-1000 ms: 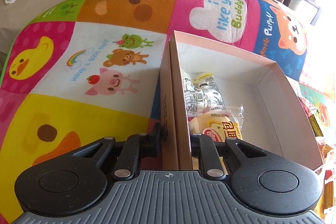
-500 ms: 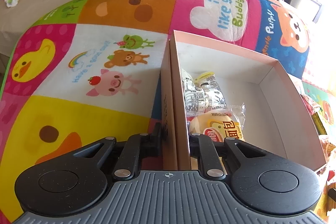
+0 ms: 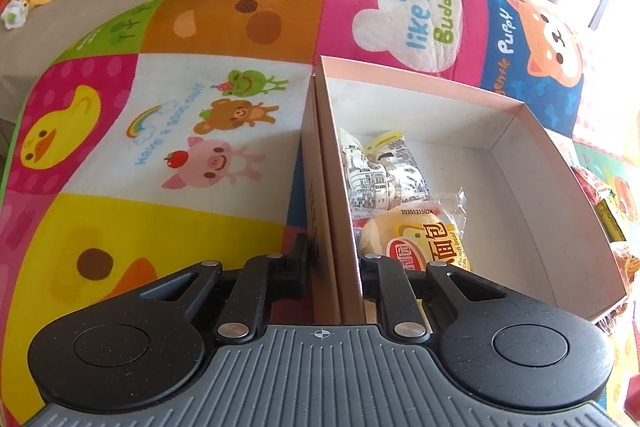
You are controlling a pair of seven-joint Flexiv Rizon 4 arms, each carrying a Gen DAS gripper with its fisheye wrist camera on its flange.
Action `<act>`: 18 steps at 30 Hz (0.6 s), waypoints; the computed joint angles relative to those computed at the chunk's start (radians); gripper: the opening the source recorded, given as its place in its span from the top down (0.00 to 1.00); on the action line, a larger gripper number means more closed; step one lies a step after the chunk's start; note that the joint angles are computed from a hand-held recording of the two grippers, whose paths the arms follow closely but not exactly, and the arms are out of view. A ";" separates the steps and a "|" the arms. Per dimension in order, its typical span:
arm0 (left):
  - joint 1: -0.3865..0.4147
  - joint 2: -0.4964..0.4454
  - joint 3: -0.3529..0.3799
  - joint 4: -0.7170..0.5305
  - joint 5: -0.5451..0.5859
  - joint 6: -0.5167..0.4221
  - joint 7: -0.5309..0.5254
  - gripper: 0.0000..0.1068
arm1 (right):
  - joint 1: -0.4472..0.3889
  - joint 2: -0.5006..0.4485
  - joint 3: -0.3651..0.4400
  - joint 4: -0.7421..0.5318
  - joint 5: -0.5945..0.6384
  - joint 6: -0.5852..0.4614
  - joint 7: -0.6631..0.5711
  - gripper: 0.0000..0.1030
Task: Organize objects
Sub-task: 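Place the stick-biscuit cup into the pink box beside the bun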
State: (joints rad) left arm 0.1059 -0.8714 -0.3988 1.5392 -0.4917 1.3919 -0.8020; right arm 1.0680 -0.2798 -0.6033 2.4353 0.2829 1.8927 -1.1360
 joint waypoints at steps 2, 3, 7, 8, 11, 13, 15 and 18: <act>0.005 -0.001 -0.006 0.001 0.000 0.002 0.004 0.84 | -0.027 0.007 0.016 -0.039 -0.024 0.005 -0.016 0.69; 0.006 -0.002 -0.007 0.001 0.000 0.001 0.005 0.84 | -0.030 0.005 0.012 -0.062 -0.026 0.012 -0.025 0.69; 0.010 -0.003 -0.012 -0.001 -0.003 -0.006 0.010 0.84 | 0.021 -0.060 -0.078 -0.185 0.040 0.066 -0.063 0.69; 0.010 -0.003 -0.012 -0.002 -0.004 -0.008 0.010 0.83 | 0.029 -0.096 -0.098 -0.228 0.064 0.084 -0.068 0.69; 0.007 -0.002 -0.008 -0.005 -0.008 -0.014 0.008 0.83 | 0.110 -0.259 -0.264 -0.343 0.096 0.058 -0.025 0.56; 0.011 -0.003 -0.013 -0.003 -0.010 -0.010 0.014 0.83 | 0.105 -0.301 -0.276 -0.393 0.137 0.004 -0.038 0.51; 0.016 -0.006 -0.022 0.000 -0.013 -0.006 0.022 0.82 | 0.031 -0.273 -0.189 -0.357 0.056 0.054 0.006 0.47; 0.018 -0.006 -0.026 0.001 -0.017 -0.005 0.022 0.82 | 0.093 -0.314 -0.221 -0.290 0.137 0.081 -0.039 0.35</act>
